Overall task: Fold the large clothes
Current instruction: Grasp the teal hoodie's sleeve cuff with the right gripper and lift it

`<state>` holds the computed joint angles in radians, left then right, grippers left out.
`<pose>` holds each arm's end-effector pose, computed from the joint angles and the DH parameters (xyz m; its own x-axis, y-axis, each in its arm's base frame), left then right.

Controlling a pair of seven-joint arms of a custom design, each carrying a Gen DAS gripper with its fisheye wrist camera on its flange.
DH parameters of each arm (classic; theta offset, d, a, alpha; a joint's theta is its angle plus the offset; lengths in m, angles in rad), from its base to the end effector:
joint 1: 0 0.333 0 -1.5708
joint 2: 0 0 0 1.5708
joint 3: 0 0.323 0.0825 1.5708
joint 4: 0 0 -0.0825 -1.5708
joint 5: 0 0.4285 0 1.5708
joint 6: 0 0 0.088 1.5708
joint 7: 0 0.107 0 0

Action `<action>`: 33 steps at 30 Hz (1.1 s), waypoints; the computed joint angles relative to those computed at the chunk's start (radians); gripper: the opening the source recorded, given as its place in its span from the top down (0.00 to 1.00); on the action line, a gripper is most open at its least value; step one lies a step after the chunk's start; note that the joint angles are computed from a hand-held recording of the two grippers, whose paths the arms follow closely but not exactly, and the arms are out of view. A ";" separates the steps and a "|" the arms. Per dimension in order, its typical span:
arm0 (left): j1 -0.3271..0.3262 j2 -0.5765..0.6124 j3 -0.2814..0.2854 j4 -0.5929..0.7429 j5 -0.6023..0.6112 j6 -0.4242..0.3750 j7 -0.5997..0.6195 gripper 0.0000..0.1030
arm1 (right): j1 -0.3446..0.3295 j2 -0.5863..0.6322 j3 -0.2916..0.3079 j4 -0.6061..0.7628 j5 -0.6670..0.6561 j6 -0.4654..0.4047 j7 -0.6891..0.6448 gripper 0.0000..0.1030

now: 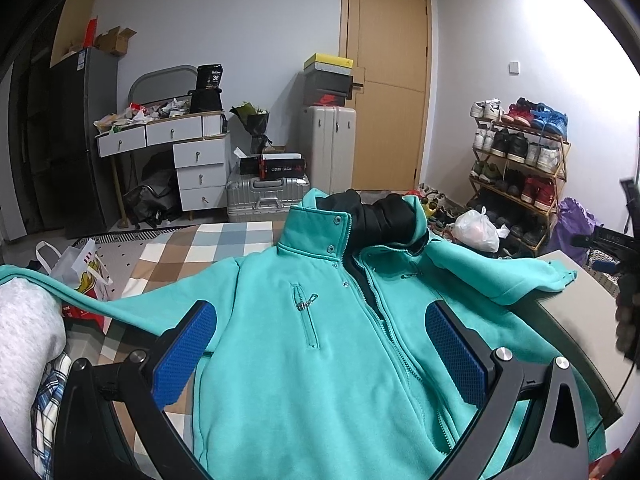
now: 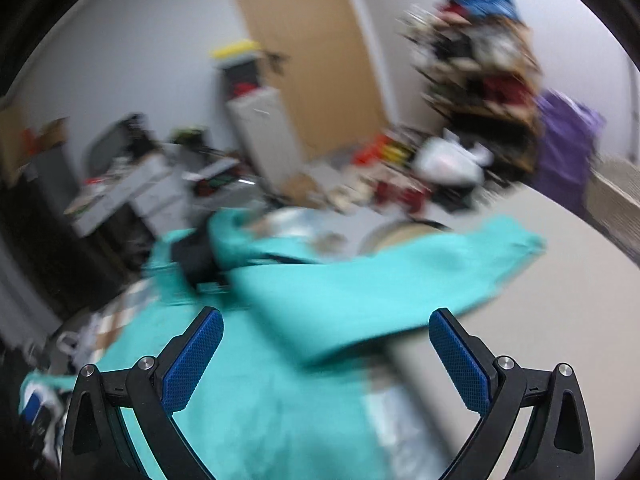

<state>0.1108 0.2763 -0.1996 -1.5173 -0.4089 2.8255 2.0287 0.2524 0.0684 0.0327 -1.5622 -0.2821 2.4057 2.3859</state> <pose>0.7387 -0.0242 0.6259 -0.2203 -0.9739 0.0550 -0.4759 0.0581 -0.8776 0.6483 0.1872 0.6918 -0.2595 -0.9182 -0.2993 -0.6378 0.3956 -0.6609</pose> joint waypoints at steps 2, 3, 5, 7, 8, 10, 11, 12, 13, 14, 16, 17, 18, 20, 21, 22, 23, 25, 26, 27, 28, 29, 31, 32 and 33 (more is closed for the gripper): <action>-0.004 0.007 0.005 0.010 0.011 -0.014 -0.012 0.01 | -0.039 0.000 -0.027 -0.007 0.074 -0.052 -0.028 0.00; -0.009 0.012 0.009 0.018 0.023 -0.022 -0.023 0.01 | -0.060 0.001 -0.042 -0.012 0.098 -0.078 -0.010 0.04; -0.016 0.024 0.016 0.032 0.046 -0.038 -0.040 0.01 | -0.107 0.012 -0.063 -0.025 0.210 -0.092 -0.025 0.08; -0.029 0.032 0.028 0.039 0.083 -0.044 -0.066 0.01 | -0.145 0.036 -0.072 -0.023 0.310 -0.099 -0.060 0.14; -0.032 0.036 0.032 0.042 0.099 -0.049 -0.078 0.01 | -0.158 0.058 -0.077 -0.004 0.324 -0.124 -0.057 0.20; -0.036 0.044 0.036 0.051 0.125 -0.065 -0.096 0.01 | -0.164 0.086 -0.084 0.025 0.289 -0.160 -0.026 0.24; -0.039 0.046 0.038 0.053 0.137 -0.070 -0.105 0.01 | -0.166 0.100 -0.086 0.041 0.276 -0.173 -0.020 0.24; -0.038 0.046 0.037 0.052 0.144 -0.073 -0.109 0.01 | -0.168 0.114 -0.087 0.055 0.268 -0.178 -0.014 0.24; -0.039 0.049 0.038 0.054 0.153 -0.077 -0.115 0.01 | -0.173 0.137 -0.088 0.080 0.264 -0.187 -0.018 0.24; -0.044 0.053 0.043 0.057 0.168 -0.081 -0.127 0.01 | -0.171 0.161 -0.088 0.112 0.253 -0.211 -0.011 0.24; -0.053 0.056 0.050 0.060 0.200 -0.091 -0.148 0.01 | -0.158 0.190 -0.092 0.154 0.202 -0.224 -0.006 0.24; -0.055 0.058 0.051 0.063 0.210 -0.097 -0.155 0.01 | -0.159 0.226 -0.091 0.196 0.200 -0.234 -0.018 0.27; -0.055 0.058 0.051 0.063 0.217 -0.100 -0.159 0.01 | -0.144 0.253 -0.096 0.237 0.161 -0.268 -0.013 0.29; -0.058 0.058 0.052 0.063 0.232 -0.107 -0.170 0.01 | -0.113 0.322 -0.106 0.347 0.086 -0.367 -0.020 0.44; -0.061 0.059 0.054 0.063 0.241 -0.107 -0.177 0.01 | -0.090 0.357 -0.113 0.402 0.033 -0.419 -0.040 0.71; -0.064 0.060 0.055 0.065 0.250 -0.110 -0.184 0.01 | -0.084 0.370 -0.114 0.422 0.020 -0.427 -0.053 0.80; -0.067 0.059 0.058 0.065 0.260 -0.111 -0.192 0.01 | -0.085 0.370 -0.110 0.421 0.028 -0.411 -0.063 0.89; -0.066 0.055 0.056 0.061 0.267 -0.113 -0.196 0.01 | -0.075 0.369 -0.122 0.418 0.003 -0.399 -0.052 0.90; -0.066 0.055 0.057 0.060 0.271 -0.111 -0.199 0.01 | -0.070 0.351 -0.128 0.390 -0.017 -0.363 -0.038 0.90; -0.070 0.058 0.059 0.063 0.278 -0.108 -0.208 0.01 | -0.062 0.336 -0.137 0.373 -0.047 -0.339 -0.022 0.90; -0.068 0.059 0.057 0.064 0.277 -0.106 -0.208 0.01 | -0.058 0.334 -0.142 0.374 -0.066 -0.333 -0.013 0.90; -0.065 0.060 0.053 0.066 0.274 -0.104 -0.205 0.01 | -0.054 0.326 -0.150 0.373 -0.096 -0.321 -0.004 0.90; -0.064 0.058 0.053 0.063 0.275 -0.094 -0.207 0.01 | -0.057 0.341 -0.156 0.421 -0.122 -0.333 0.000 0.90; -0.062 0.054 0.052 0.058 0.274 -0.085 -0.205 0.01 | -0.056 0.355 -0.161 0.457 -0.139 -0.351 -0.002 0.90; -0.065 0.058 0.054 0.063 0.278 -0.082 -0.210 0.01 | -0.050 0.370 -0.171 0.498 -0.167 -0.373 0.000 0.90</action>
<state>0.0462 0.3348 -0.1458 -1.4540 -0.1310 2.7439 1.8184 0.2027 0.4383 -0.1385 -1.0639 -0.4490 2.0329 2.3858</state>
